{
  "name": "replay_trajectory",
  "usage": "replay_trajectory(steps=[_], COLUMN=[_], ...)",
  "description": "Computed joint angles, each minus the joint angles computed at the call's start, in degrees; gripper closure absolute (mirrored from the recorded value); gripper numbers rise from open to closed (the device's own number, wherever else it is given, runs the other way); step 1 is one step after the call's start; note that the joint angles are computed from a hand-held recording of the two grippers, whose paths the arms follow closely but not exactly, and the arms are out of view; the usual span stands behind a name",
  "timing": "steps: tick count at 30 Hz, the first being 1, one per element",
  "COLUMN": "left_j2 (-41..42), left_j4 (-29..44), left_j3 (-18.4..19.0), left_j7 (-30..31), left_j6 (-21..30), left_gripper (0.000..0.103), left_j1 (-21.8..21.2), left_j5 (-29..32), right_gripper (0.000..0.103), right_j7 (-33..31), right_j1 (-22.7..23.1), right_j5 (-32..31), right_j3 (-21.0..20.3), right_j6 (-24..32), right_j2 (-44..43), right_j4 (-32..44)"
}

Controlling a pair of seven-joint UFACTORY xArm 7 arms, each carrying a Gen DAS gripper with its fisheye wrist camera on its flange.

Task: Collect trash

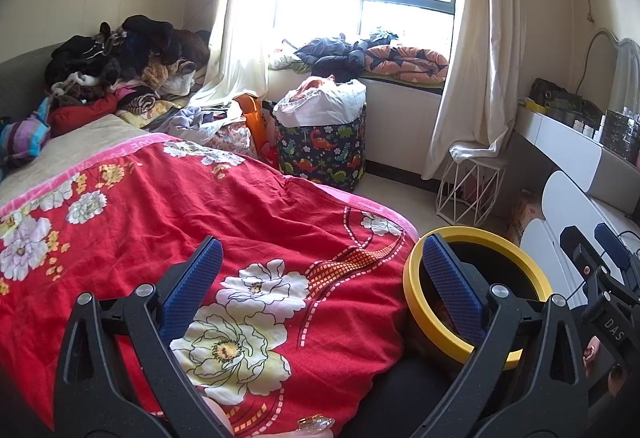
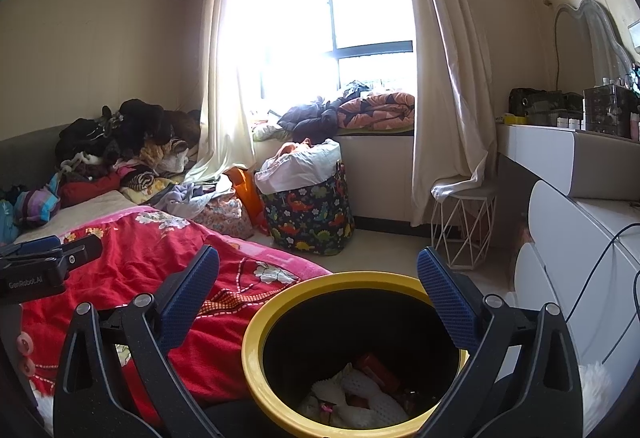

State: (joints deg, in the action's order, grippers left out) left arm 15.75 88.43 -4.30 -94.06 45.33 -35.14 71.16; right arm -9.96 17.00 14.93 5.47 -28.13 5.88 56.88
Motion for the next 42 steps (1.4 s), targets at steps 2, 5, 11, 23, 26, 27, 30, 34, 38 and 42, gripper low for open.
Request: replay_trajectory(steps=[2, 5, 11, 23, 26, 27, 30, 34, 38, 42], left_j2=[0.1, 0.1, 0.1, 0.2, 0.1, -0.2, -1.7, -9.2, -19.9, -29.7], left_j4=[0.1, 0.1, 0.1, 0.3, 0.3, 0.0, -1.3, -9.4, -22.3, -34.3], left_j3=[0.0, 0.0, 0.0, 0.1, 0.1, 0.2, 0.2, -0.1, -0.7, 0.1], left_j7=[0.0, 0.0, 0.0, 0.5, 0.5, 0.2, -0.5, -5.2, -8.0, -9.2], left_j6=[0.1, 0.1, 0.1, 0.7, 1.0, 1.1, 1.6, 4.6, 12.8, 24.1], left_gripper=[0.011, 0.011, 0.011, 0.011, 0.011, 0.011, 0.011, 0.011, 0.011, 0.011], left_j1=[-0.1, -0.1, -0.1, -0.1, 0.0, 0.1, 1.0, 4.0, 8.6, 14.5], left_j5=[0.0, 0.0, 0.1, -0.7, -1.3, -1.6, -3.3, -4.7, -9.1, -18.0], right_gripper=[0.006, 0.006, 0.006, 0.006, 0.006, 0.006, 0.006, 0.006, 0.006, 0.006], right_j7=[0.2, 2.1, 2.5, 2.8, 3.1, 4.3, 5.3, 8.3, 13.7, -1.1], right_j1=[1.0, 7.0, 6.8, 6.6, 6.6, 6.0, -1.1, -14.3, -25.8, -10.7], right_j5=[-0.1, -1.6, -1.9, -2.3, -2.5, -3.9, -6.1, -14.4, -33.1, -30.2], right_j3=[-1.1, -7.7, -7.8, -7.7, -7.7, -7.5, 0.1, 17.3, 41.0, 44.9], right_j6=[-0.1, 0.1, 0.0, -0.1, 0.1, 0.3, 1.8, 7.7, 24.4, 48.4], right_j2=[0.0, 0.0, 0.0, 0.0, 0.0, 0.0, 1.0, 5.5, 18.4, 33.3], right_j4=[0.0, 0.0, -0.2, -0.2, -0.2, -0.2, 1.8, 9.2, 24.3, 44.1])
